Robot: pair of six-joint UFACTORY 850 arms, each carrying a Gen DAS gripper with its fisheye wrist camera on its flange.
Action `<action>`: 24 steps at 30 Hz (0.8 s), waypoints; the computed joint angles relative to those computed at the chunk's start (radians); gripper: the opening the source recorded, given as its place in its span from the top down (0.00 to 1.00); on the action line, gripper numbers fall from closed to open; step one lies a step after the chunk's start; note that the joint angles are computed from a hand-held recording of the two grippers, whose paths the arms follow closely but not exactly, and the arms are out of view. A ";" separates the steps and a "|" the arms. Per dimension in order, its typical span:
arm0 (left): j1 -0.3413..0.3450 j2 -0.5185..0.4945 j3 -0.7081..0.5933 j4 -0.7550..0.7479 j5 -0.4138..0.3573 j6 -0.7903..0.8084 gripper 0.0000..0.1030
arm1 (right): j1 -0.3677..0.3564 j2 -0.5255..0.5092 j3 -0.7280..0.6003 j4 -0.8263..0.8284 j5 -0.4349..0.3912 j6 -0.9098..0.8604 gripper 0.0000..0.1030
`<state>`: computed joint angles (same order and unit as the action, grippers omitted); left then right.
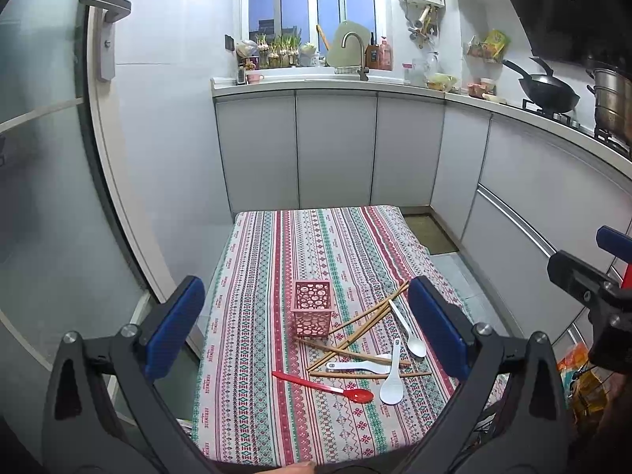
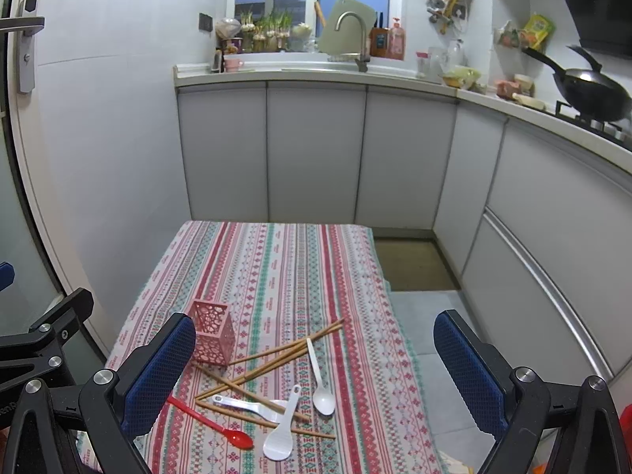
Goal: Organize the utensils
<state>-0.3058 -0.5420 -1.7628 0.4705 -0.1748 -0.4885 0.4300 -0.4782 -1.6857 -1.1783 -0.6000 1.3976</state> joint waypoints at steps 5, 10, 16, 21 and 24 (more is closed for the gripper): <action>-0.005 0.002 0.003 0.061 -0.002 -0.062 0.01 | 0.001 -0.001 -0.004 0.003 -0.003 -0.003 0.03; -0.004 0.002 0.003 0.058 -0.001 -0.058 0.01 | 0.002 -0.006 -0.015 0.015 -0.012 -0.018 0.03; -0.002 0.002 0.001 0.045 -0.002 -0.044 0.01 | 0.000 -0.006 -0.020 0.025 -0.012 -0.032 0.03; -0.001 0.003 0.001 0.037 -0.004 -0.034 0.01 | -0.001 -0.007 -0.023 0.028 -0.010 -0.037 0.03; 0.000 0.003 0.001 0.036 -0.004 -0.034 0.01 | -0.001 -0.007 -0.022 0.027 -0.010 -0.035 0.03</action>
